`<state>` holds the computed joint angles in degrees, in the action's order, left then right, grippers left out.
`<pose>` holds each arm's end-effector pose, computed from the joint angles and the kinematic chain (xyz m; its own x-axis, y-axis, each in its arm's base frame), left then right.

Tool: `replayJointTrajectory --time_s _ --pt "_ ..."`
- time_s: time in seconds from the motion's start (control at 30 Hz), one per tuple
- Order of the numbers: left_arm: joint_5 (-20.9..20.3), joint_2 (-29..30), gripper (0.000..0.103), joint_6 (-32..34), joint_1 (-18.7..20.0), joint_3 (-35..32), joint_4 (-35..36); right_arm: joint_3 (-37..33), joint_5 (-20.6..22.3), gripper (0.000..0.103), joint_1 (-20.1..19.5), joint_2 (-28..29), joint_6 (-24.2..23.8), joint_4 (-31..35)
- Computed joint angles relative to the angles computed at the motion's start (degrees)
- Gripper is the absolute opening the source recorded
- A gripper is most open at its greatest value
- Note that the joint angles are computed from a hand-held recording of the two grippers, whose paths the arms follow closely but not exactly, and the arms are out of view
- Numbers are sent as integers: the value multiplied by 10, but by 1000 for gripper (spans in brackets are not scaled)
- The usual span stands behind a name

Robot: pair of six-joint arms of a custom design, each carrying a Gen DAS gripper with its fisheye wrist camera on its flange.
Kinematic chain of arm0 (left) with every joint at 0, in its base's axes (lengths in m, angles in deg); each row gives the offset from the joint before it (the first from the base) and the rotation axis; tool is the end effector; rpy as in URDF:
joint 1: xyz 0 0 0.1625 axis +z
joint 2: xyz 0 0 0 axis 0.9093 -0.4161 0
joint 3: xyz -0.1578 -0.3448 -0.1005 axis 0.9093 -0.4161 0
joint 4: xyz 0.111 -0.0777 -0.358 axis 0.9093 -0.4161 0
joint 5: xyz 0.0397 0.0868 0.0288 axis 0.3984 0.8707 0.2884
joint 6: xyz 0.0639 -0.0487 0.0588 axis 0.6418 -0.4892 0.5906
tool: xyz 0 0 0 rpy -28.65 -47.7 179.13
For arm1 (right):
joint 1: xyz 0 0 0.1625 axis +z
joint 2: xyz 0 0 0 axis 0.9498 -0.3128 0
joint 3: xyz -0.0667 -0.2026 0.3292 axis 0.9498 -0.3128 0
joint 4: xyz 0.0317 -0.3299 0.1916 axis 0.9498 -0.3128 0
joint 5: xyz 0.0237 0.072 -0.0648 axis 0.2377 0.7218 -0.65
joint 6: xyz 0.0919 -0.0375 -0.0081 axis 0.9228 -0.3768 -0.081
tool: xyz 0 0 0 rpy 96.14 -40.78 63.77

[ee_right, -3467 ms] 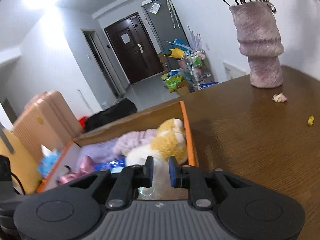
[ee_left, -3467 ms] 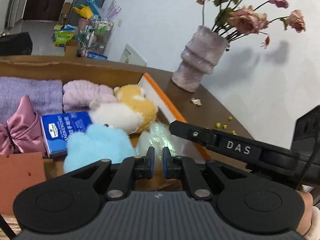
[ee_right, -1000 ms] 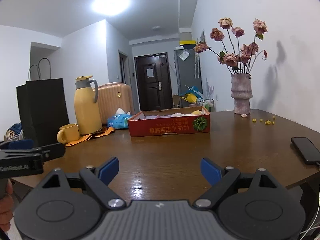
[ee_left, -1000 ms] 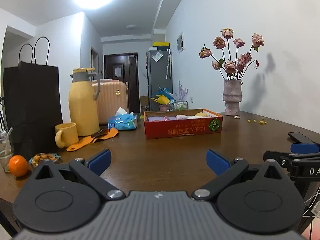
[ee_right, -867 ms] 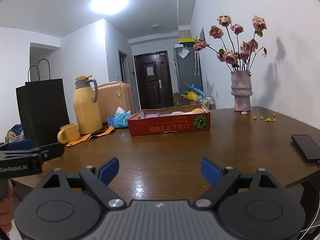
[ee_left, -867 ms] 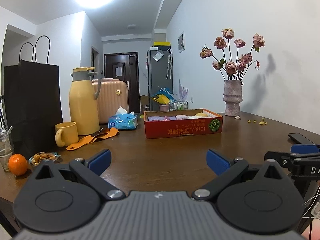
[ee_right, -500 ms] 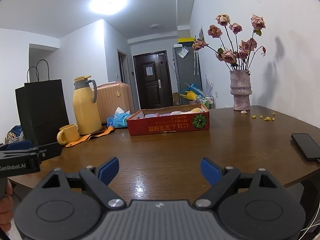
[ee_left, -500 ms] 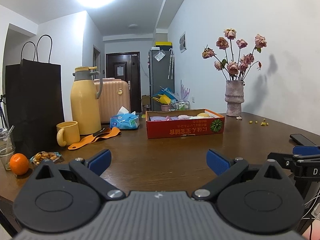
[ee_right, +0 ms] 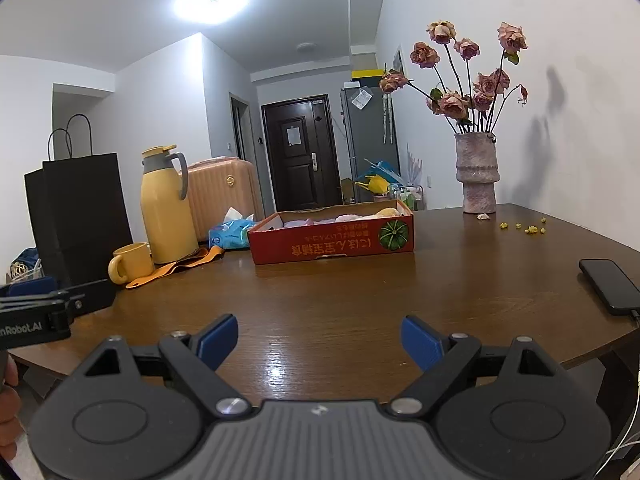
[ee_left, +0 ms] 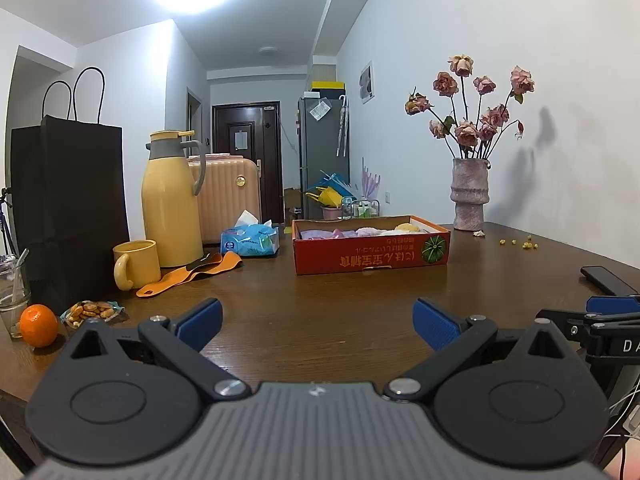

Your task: Organize soft objects

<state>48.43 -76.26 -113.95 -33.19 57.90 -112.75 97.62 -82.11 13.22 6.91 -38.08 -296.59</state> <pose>-0.1991 -0.3987 0.0914 -0.6355 -0.3231 -0.7013 0.6687 0.2238 -0.7091 0.1133 -0.5099 0.1424 -0.7162 -0.5120 0.4743 -0.6760 0.3396 -0.6540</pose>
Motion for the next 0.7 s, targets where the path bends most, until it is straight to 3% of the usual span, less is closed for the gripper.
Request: replayJointTrajectory --time_s 0.7 --pt "0 5 103 32 -1 7 -43 -1 -4 89 0 2 8 -6"
